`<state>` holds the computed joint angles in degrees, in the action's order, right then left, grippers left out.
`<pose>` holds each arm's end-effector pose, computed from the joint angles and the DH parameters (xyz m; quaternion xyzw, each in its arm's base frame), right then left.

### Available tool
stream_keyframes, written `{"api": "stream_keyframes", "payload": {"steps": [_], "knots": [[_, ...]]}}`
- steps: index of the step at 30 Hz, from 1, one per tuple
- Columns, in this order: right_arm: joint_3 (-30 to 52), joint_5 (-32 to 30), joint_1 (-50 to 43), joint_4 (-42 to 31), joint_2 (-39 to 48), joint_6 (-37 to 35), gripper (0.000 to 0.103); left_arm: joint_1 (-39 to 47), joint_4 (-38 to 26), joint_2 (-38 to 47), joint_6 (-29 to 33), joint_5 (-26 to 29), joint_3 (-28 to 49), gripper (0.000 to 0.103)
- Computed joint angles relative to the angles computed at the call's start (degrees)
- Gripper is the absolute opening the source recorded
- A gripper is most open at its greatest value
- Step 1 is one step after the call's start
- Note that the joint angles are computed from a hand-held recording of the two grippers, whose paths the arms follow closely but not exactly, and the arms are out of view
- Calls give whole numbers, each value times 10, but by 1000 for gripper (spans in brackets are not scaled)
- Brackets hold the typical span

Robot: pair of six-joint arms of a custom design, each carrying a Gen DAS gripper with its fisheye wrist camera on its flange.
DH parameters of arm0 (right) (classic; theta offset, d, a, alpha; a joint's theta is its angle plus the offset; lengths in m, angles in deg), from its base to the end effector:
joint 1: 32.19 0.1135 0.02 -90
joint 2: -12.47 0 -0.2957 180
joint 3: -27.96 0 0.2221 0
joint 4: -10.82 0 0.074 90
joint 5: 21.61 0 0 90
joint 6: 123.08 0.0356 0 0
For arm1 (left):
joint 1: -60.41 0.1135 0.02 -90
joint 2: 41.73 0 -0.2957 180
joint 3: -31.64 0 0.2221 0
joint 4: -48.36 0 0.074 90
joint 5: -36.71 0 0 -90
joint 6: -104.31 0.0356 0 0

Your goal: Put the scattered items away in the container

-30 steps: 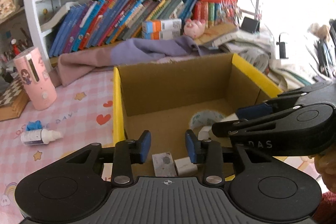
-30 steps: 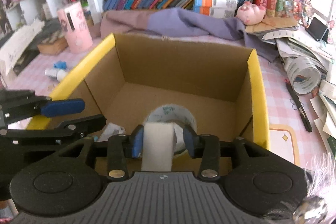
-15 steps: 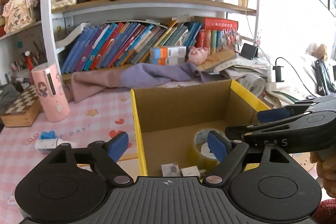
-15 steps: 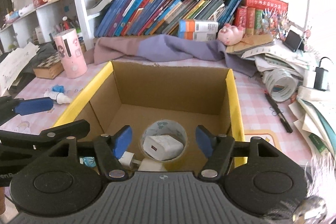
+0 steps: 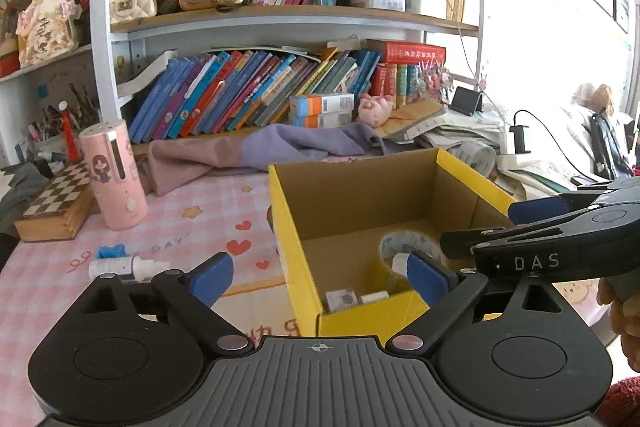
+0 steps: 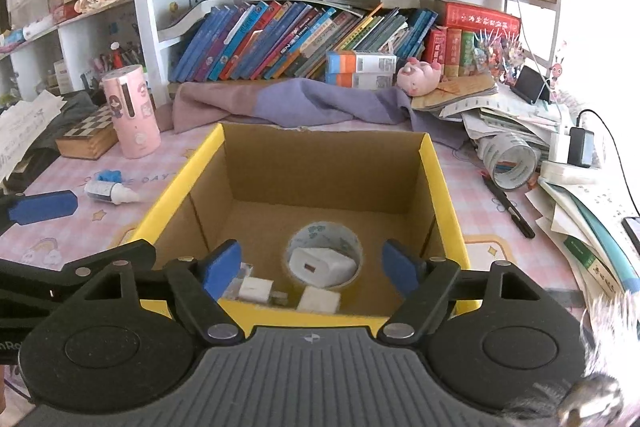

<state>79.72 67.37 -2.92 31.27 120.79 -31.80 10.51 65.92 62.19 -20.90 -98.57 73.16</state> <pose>0.2822 0.1589 0.1443 -0.2195 0.8640 0.1270 0.4350 0.1896 -0.1859 0.1338 -0.0376 0.8641 0.0222 0.5014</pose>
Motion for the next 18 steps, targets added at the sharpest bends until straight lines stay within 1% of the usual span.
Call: {"api": "stream_keyframes", "payload": {"steps": [9, 14, 18], "knots": [[-80, 88, 78, 24, -54, 56, 80, -48, -5, -61, -34, -15, -75, 96], [-114, 141, 127, 21, -79, 97, 80, -75, -11, -89, -50, -19, -108, 96], [-131, 179, 167, 13, -94, 129, 81, -99, -29, -113, -69, -29, -129, 96]]}}
